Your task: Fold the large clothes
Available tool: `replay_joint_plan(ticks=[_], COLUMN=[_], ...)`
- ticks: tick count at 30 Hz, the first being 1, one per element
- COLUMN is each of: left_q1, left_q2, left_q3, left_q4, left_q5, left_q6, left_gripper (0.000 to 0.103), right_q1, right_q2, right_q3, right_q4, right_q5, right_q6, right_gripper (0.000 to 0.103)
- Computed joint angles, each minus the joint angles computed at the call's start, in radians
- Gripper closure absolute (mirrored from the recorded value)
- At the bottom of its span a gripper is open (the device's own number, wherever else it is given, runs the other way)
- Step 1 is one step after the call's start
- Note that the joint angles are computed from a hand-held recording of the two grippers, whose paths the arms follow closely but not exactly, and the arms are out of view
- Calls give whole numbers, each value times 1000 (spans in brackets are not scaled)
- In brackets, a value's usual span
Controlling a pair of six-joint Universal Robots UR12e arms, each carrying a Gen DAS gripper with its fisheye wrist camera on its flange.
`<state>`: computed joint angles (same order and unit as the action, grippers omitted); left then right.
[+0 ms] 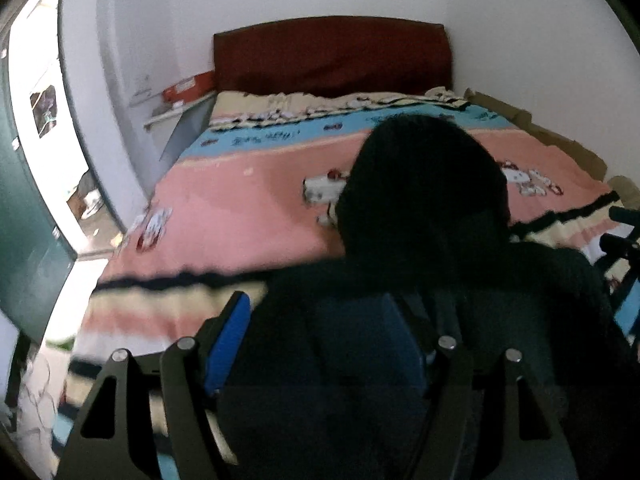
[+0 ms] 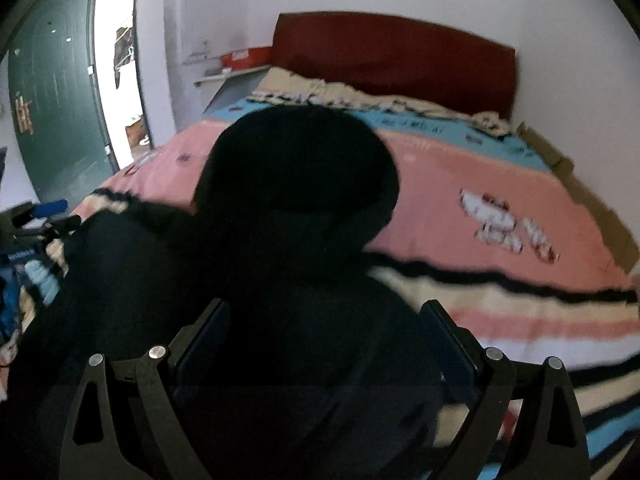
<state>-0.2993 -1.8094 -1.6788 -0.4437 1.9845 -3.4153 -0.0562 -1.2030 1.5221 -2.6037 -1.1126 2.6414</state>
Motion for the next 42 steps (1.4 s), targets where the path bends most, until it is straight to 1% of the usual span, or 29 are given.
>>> replay_joint_plan(ticks=[2, 4, 5, 6, 7, 8, 9, 11, 12, 15, 19, 22, 25, 26, 30, 33, 35, 39, 41, 42], left_q1=[23, 52, 62, 70, 78, 86, 91, 99, 103, 105, 95, 87, 79, 77, 67, 62, 60, 59, 59, 60], left_q2=[-27, -65, -85, -110, -138, -160, -192, -230, -248, -288, -315, -314, -293, -283, -223, -173, -141, -102, -96, -97], left_q3=[49, 110, 140, 174, 214, 246, 289, 339, 363, 409, 445, 450, 443, 437, 409, 385, 371, 358, 359, 361], left_q4=[-12, -27, -43, -59, -78, -97, -120, -142, -152, -163, -201, -226, -239, -236, -230, -221, -216, -205, -204, -206], left_q5=[-25, -96, -123, -129, -145, -168, -175, -194, -208, -208, -195, -186, -182, -180, -167, -163, -158, -153, -142, -139], left_q6=[22, 45, 56, 64, 79, 91, 93, 87, 76, 38, 31, 27, 11, 8, 7, 8, 8, 4, 4, 3], left_gripper=[36, 36, 36, 36, 36, 36, 36, 36, 36, 36, 36, 36, 36, 36, 36, 36, 36, 36, 36, 36], right_q1=[7, 21, 28, 36, 48, 57, 69, 83, 87, 89, 85, 76, 64, 60, 31, -6, -31, -70, -82, -83], right_q2=[35, 90, 108, 134, 165, 183, 209, 251, 262, 291, 293, 301, 295, 285, 231, 180, 146, 101, 94, 95], right_q3=[-50, -130, -156, -196, -241, -265, -301, -359, -372, -399, -404, -447, -482, -482, -472, -458, -449, -463, -479, -492], right_q4=[-4, 8, 15, 33, 61, 67, 83, 104, 107, 91, 90, 96, 121, 119, 130, 114, 93, 73, 80, 79], right_q5=[0, -1, -2, -1, -4, -14, -26, -45, -43, -34, -35, -36, -36, -41, -6, 42, 54, 42, 36, 15], right_q6=[5, 15, 17, 6, -16, -29, -46, -48, -35, 12, 60, 164, 237, 252, 331, 430, 476, 512, 523, 521], right_gripper=[9, 8, 8, 7, 7, 7, 7, 7, 7, 7, 7, 7, 7, 7, 7, 7, 7, 5, 5, 4])
